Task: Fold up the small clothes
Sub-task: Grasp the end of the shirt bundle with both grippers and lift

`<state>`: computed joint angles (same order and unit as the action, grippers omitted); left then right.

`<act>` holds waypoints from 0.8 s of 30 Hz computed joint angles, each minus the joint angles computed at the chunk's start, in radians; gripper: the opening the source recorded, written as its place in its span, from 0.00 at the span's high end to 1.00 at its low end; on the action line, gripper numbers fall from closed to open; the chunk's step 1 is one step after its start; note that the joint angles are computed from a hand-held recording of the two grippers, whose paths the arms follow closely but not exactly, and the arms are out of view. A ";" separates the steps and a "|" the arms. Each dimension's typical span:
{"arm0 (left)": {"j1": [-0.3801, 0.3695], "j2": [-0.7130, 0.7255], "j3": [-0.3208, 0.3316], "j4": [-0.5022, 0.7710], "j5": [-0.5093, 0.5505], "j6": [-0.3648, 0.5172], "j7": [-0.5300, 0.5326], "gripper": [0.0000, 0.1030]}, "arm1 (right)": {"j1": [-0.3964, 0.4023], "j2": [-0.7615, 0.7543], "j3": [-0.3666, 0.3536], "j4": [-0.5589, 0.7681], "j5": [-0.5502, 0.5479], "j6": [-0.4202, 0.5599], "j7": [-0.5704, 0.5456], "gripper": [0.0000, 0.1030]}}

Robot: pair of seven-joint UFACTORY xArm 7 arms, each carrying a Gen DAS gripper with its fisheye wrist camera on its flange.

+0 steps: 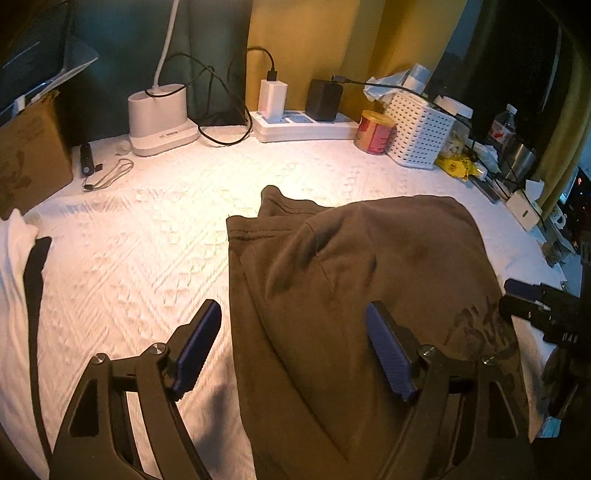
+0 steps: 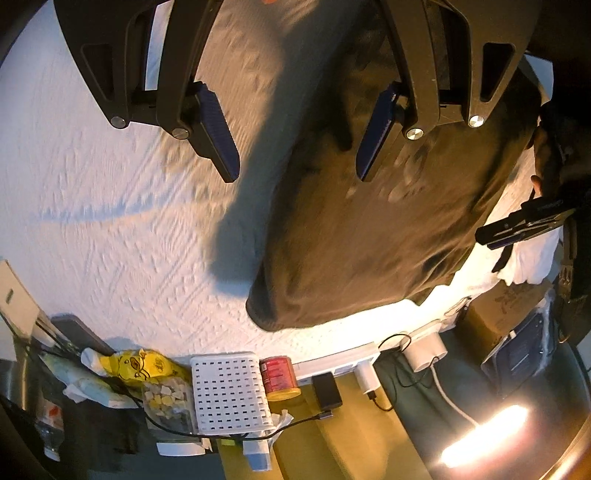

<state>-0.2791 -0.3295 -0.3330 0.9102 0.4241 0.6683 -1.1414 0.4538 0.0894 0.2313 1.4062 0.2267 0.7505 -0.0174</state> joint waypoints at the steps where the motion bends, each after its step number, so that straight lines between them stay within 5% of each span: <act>1: 0.000 0.005 0.007 0.000 -0.005 -0.004 0.010 0.22 | -0.001 0.015 -0.001 0.016 -0.005 0.000 -0.001 0.33; 21: -0.035 0.186 0.089 0.087 -0.108 -0.170 0.282 0.20 | -0.007 0.307 0.029 0.313 0.048 -0.004 -0.106 0.33; 24: -0.047 0.223 0.080 0.129 -0.067 -0.148 0.294 0.30 | 0.012 0.328 0.026 0.341 0.036 0.000 -0.109 0.33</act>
<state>-0.3262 -0.1065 -0.2526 1.0395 0.3573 0.5207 -0.8478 0.4655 0.4178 0.2569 1.7474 0.2629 0.7509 -0.1265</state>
